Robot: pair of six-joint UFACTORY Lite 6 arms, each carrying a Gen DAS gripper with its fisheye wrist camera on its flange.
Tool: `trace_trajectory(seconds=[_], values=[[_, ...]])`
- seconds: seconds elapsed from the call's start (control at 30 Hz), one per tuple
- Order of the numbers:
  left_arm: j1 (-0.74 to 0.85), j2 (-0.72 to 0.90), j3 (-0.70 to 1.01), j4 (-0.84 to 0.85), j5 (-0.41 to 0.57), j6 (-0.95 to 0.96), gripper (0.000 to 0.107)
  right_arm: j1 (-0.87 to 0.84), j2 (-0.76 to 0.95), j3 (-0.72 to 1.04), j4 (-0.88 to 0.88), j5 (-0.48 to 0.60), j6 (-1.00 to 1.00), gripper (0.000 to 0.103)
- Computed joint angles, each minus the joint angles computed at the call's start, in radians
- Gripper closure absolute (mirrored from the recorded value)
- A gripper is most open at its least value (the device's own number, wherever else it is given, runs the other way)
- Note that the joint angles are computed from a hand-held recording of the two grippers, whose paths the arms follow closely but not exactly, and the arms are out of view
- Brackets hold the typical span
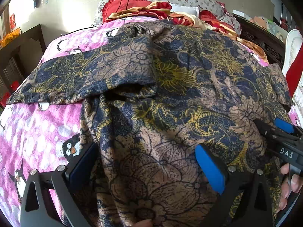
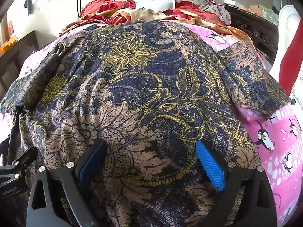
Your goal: Fold small clothes
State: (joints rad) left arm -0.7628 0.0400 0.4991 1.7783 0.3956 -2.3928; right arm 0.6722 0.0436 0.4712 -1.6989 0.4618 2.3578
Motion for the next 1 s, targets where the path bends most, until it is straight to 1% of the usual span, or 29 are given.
trace_trajectory(seconds=[0.07,0.13,0.3,0.43,0.67,1.0], values=[[-0.008,-0.010,-0.001,-0.029,0.005,0.025,0.004,0.003,0.002,0.003,0.015,0.004,-0.014,0.002],[-0.011,-0.014,-0.009,-0.024,0.009,0.018,0.004,0.003,0.000,0.001,0.020,0.005,-0.019,0.002],[-0.025,-0.018,-0.015,-0.041,0.020,0.023,0.004,-0.010,-0.025,-0.026,-0.001,-0.001,-0.008,0.002],[-0.045,-0.014,-0.012,-0.077,0.038,0.042,0.004,0.015,0.009,-0.003,0.004,0.017,0.007,0.002],[-0.029,-0.014,-0.016,-0.040,0.018,0.009,0.004,0.010,0.017,0.002,-0.018,0.029,0.023,0.002],[-0.025,-0.013,-0.014,-0.031,0.015,0.004,0.004,0.007,0.014,-0.003,-0.037,0.032,0.041,0.001]])
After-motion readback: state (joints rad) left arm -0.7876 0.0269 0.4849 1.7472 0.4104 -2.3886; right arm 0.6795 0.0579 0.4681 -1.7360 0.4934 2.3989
